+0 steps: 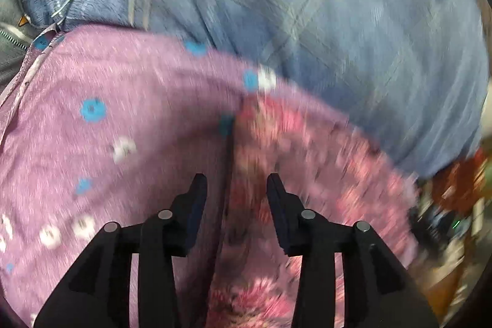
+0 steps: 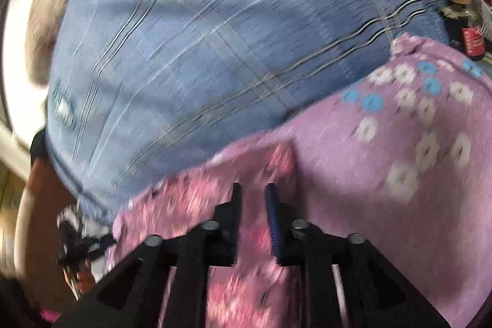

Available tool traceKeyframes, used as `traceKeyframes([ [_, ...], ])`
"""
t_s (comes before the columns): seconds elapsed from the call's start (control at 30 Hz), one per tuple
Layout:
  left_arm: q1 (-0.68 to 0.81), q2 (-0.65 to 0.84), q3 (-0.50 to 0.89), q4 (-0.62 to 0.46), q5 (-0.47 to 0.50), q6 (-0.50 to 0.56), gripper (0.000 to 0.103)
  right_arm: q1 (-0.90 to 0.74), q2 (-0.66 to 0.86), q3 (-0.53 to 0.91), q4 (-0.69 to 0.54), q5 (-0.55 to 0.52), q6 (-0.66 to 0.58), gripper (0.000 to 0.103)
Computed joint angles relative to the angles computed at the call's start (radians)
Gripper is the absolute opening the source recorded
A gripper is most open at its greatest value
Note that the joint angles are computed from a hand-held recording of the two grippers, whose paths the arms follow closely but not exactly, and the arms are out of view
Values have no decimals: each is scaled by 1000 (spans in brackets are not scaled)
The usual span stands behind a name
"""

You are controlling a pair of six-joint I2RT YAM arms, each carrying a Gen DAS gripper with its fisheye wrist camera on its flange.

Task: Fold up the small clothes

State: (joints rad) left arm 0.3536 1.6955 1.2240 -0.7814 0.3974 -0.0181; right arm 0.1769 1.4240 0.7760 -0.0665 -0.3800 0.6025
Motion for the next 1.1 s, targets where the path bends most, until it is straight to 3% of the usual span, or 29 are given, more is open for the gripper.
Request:
traceKeyframes([
  [0.07, -66, 4, -29, -19, -99, -23, 36, 73, 56, 54, -136, 76, -21, 27],
  [0.13, -70, -35, -65, -27, -118, -41, 35, 124, 30, 54, -165, 168, 11, 24],
  [0.27, 48, -222, -125, -152, -16, 21, 36, 171, -230, -19, -263, 221, 69, 32],
  [0.3, 69, -269, -150, -174, -12, 48, 38, 167, -297, -42, -296, 219, 66, 42],
  [0.37, 134, -388, -215, -248, 50, 126, 63, 202, -469, -114, -372, 252, 93, 55],
  [0.47, 220, -528, -371, -332, 185, 232, 70, 215, -646, -218, -437, 266, 136, 57],
  [0.53, 226, -553, -423, -365, 261, 231, 70, 193, -741, -307, -433, 213, 167, 57],
  [0.63, 129, -506, -504, -239, 306, 64, 70, 224, -755, -424, -315, 164, 270, 56],
  [0.67, 107, -469, -508, -192, 307, 6, 67, 275, -767, -439, -293, 224, 299, 47],
  [0.7, 109, -451, -505, -175, 314, -25, 64, 335, -775, -443, -274, 306, 313, 14],
  [0.73, 109, -435, -487, -160, 317, -72, 49, 347, -752, -431, -263, 315, 311, 7],
  [0.77, 116, -424, -465, -155, 318, -113, 24, 348, -766, -427, -266, 317, 328, 6],
  [0.8, 132, -414, -443, -161, 333, -136, 16, 350, -831, -432, -271, 341, 357, 6],
  [0.83, 138, -407, -432, -156, 341, -151, 13, 364, -898, -426, -287, 384, 365, 6],
  [0.93, 97, -455, -435, -139, 172, -185, 13, 417, -943, -371, -359, 505, 321, 5],
  [1.03, 119, -425, -466, -146, 186, -158, 11, 366, -811, -384, -351, 455, 291, 5],
  [1.1, 175, -431, -443, -223, 214, -92, 11, 277, -729, -446, -288, 305, 299, 4],
])
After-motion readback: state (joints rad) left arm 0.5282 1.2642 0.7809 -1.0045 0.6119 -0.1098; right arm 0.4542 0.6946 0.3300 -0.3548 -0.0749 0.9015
